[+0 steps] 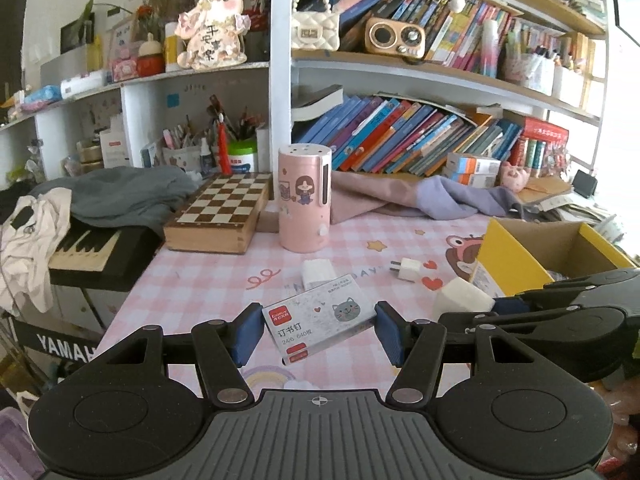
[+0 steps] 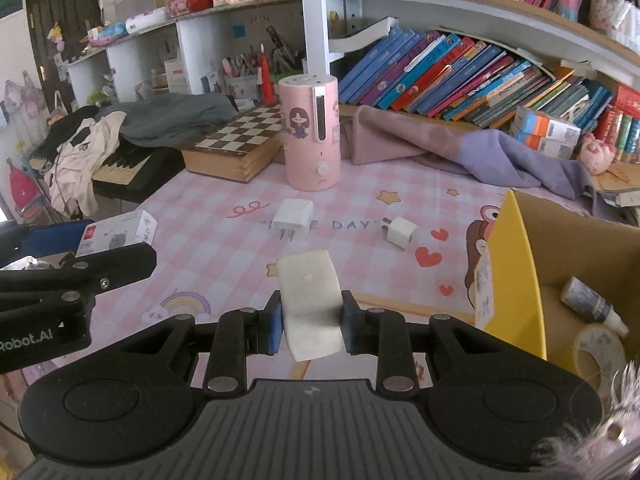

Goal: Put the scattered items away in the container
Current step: 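Grasp the small white-red box with the left tool while the right tool grasps the white cube, then carry the white-red box and white cube toward the yellow box with both tools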

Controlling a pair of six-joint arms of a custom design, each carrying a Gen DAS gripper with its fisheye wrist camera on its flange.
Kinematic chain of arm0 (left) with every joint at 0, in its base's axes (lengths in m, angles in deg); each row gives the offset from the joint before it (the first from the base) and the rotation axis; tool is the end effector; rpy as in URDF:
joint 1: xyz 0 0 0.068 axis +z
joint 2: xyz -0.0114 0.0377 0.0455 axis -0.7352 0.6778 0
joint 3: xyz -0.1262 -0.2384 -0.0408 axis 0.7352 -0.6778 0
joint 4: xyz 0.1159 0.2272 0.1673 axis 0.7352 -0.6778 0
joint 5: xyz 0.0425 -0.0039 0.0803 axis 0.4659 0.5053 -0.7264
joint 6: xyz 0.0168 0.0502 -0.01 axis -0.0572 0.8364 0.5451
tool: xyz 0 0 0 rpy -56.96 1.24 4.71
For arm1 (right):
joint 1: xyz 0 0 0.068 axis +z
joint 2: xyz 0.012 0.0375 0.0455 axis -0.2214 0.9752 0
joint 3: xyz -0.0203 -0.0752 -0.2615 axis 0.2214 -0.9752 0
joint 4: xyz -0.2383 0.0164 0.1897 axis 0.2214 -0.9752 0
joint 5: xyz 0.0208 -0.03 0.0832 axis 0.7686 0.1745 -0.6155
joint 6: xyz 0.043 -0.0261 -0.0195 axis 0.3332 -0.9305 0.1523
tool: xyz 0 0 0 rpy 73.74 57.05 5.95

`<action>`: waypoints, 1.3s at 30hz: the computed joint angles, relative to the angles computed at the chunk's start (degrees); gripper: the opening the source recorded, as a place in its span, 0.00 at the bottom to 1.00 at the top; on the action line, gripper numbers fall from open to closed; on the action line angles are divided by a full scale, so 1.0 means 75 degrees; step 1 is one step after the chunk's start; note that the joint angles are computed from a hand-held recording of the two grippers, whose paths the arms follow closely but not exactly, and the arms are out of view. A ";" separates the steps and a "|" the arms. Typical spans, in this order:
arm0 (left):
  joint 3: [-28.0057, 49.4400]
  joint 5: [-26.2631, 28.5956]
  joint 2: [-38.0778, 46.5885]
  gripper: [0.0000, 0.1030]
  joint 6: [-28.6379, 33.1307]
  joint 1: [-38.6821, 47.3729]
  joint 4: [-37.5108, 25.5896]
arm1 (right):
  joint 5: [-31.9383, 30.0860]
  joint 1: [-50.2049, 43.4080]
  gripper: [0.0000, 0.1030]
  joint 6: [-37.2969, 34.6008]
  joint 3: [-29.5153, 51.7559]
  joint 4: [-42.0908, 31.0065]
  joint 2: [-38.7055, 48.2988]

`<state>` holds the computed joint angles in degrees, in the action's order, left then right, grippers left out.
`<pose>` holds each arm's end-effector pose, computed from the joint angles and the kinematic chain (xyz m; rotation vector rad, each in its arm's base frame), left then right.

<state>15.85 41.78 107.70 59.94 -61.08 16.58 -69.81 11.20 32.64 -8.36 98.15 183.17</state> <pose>0.3032 -0.0769 0.0657 0.3241 2.1074 -0.2067 0.3120 0.1327 0.0688 -0.1365 2.2827 0.1565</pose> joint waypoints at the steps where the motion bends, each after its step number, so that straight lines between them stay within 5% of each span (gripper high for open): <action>1: -0.0182 0.0019 -0.0146 0.58 0.0013 0.0006 0.0047 | 0.0099 0.0094 0.26 0.0081 -0.0193 0.0037 -0.0163; 18: -0.2826 0.0503 -0.3213 0.58 0.0289 -0.0185 -0.0339 | 0.2416 0.2256 0.25 0.2037 -0.2984 -0.0887 -0.3322; 39: -0.2333 0.1147 -0.2186 0.58 0.0596 -0.1797 0.0044 | 0.3765 0.2795 0.25 0.4657 -0.4287 -0.4651 -0.6657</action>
